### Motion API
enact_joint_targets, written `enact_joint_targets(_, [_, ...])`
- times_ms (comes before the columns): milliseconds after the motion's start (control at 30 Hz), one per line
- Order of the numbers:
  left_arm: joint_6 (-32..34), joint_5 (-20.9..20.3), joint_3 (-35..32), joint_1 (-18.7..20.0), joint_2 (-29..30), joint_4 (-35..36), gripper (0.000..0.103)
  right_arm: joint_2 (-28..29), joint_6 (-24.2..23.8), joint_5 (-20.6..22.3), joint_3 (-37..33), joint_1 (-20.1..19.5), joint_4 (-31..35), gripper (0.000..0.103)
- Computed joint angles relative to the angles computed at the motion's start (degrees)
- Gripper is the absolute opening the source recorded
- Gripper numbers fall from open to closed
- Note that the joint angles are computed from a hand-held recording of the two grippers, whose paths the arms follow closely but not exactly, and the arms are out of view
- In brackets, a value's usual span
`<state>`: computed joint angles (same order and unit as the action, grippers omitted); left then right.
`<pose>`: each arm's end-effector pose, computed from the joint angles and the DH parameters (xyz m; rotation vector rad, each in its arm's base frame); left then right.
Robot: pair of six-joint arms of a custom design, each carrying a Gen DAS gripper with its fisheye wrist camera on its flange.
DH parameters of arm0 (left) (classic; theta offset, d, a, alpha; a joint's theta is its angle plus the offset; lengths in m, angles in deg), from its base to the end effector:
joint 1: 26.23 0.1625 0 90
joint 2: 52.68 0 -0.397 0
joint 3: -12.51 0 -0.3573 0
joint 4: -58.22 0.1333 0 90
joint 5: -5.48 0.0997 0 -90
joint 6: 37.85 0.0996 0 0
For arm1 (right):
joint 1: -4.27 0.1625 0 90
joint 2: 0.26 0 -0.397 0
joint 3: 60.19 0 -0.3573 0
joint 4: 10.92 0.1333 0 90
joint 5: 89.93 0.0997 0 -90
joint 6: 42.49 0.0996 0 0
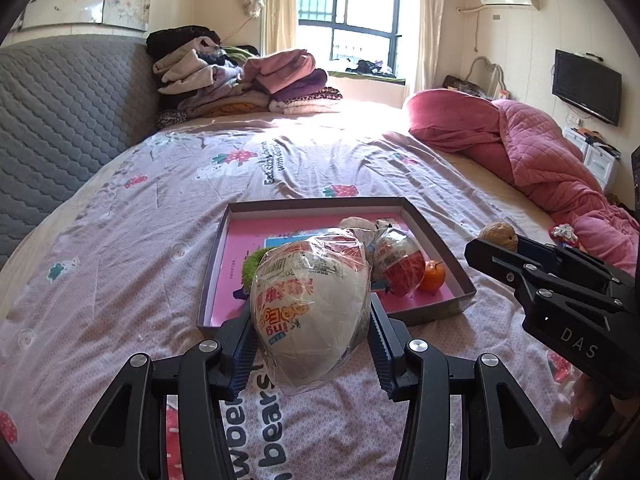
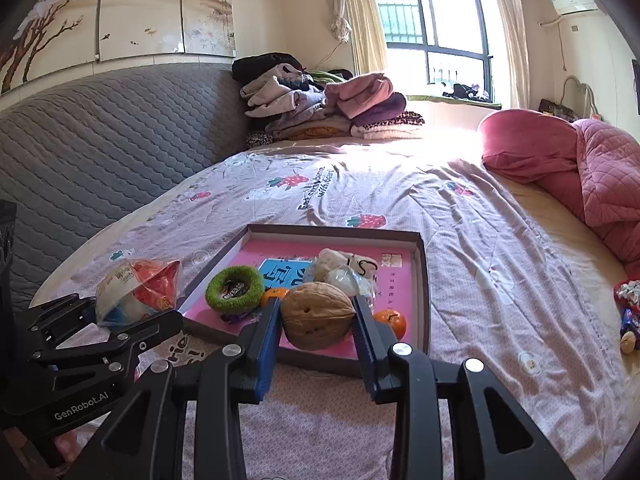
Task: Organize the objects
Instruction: 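Lift the white egg with left tool while right tool carries the walnut toward the tray, then lower the white egg into the tray with left tool while right tool lowers the walnut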
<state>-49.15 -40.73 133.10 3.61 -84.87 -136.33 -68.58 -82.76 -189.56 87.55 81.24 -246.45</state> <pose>-0.2999 -0.4052 -0.0245 0.9172 2.3687 -0.8872 0.0364 -0.3599 0.2316 0.4026 -2.1760 1.2017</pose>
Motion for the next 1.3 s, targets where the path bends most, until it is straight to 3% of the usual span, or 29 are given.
enact_joint_targets(833, [5.0,0.7,-11.6,3.0,3.4,1.1,0.051,-5.5,-2.4,5.7,-3.5,-4.2,4.5,0.035])
enact_joint_targets(1300, [5.1,-0.3,-15.0,4.6,7.4,3.2,0.051,-3.1,-3.3,4.6,-6.1,-5.7,6.0,0.035])
